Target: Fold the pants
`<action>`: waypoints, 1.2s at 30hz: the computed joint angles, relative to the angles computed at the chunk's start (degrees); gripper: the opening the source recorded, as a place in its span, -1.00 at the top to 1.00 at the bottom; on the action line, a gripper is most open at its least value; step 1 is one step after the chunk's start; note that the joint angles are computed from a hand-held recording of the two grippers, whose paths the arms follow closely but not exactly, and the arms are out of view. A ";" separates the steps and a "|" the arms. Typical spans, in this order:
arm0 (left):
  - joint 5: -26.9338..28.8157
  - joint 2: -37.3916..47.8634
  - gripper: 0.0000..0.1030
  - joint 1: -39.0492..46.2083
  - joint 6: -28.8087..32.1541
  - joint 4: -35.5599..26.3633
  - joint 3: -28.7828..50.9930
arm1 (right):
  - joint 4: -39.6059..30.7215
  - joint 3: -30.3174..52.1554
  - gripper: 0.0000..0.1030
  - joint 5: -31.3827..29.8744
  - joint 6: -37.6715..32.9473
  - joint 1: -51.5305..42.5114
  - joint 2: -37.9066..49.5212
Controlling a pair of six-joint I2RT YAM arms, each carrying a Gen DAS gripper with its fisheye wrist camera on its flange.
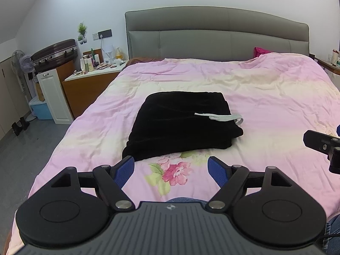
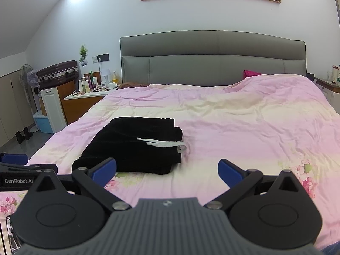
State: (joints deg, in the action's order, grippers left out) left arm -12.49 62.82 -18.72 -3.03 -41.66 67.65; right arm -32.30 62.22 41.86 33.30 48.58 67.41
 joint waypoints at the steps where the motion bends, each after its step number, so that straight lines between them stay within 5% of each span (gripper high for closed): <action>1: 0.07 0.03 -0.79 0.09 0.06 0.03 0.02 | -0.04 -0.06 -0.90 0.02 0.08 0.06 -0.04; 36: -1.95 -0.94 -0.79 -1.59 -1.40 -0.88 0.26 | -0.58 -0.76 -0.90 1.91 1.55 1.79 -2.00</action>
